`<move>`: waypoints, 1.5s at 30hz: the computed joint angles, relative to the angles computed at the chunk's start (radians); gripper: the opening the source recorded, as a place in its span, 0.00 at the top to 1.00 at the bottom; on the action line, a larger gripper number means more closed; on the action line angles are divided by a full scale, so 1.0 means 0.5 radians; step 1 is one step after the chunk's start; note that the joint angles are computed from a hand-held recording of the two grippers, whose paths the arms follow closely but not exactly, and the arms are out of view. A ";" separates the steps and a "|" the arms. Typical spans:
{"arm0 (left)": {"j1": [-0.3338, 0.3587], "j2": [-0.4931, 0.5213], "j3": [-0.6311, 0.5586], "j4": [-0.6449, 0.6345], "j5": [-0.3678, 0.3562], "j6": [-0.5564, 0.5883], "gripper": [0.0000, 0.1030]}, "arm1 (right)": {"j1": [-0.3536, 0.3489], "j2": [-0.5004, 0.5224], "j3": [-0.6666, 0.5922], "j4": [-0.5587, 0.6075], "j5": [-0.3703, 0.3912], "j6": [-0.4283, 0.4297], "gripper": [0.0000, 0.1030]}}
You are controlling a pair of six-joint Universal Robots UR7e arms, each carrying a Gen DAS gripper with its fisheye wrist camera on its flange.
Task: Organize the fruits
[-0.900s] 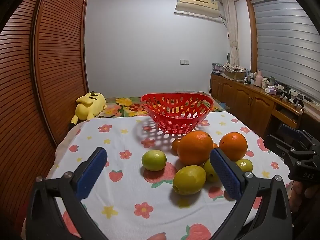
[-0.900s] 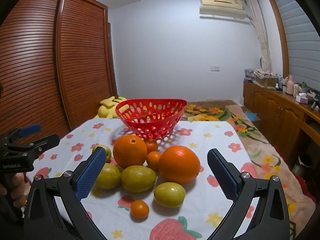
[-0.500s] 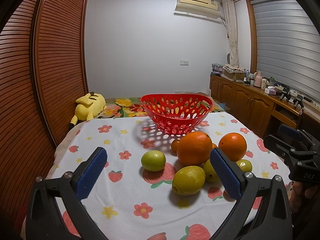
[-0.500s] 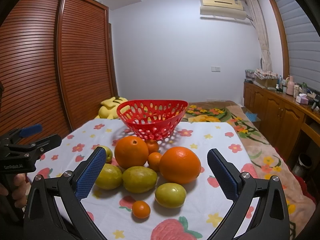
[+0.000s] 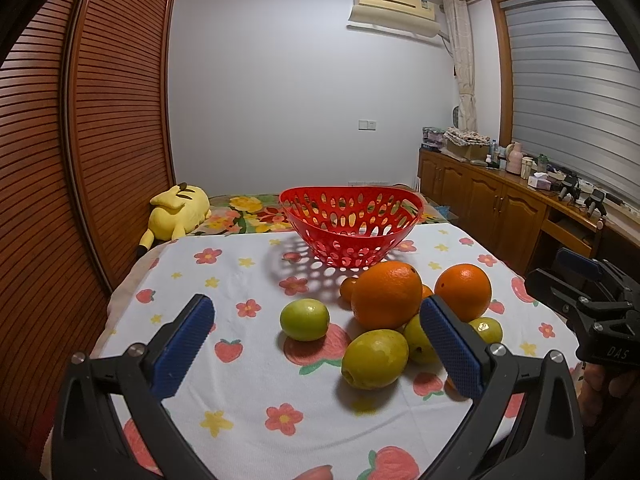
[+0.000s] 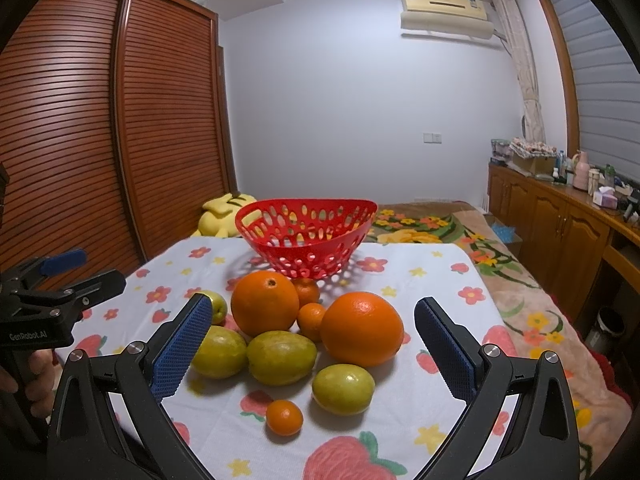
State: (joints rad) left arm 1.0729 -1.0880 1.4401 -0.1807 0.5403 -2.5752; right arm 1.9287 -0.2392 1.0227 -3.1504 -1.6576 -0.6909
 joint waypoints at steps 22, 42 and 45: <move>-0.004 0.004 0.007 -0.006 -0.002 -0.005 0.00 | -0.008 -0.008 0.009 0.017 0.024 0.007 0.00; 0.093 0.202 -0.265 0.562 0.061 -0.413 0.00 | -0.043 0.032 -0.079 0.231 -0.146 -0.029 0.01; 0.119 0.234 -0.317 0.665 0.108 -0.484 0.00 | -0.061 0.063 -0.098 0.198 -0.127 -0.038 0.03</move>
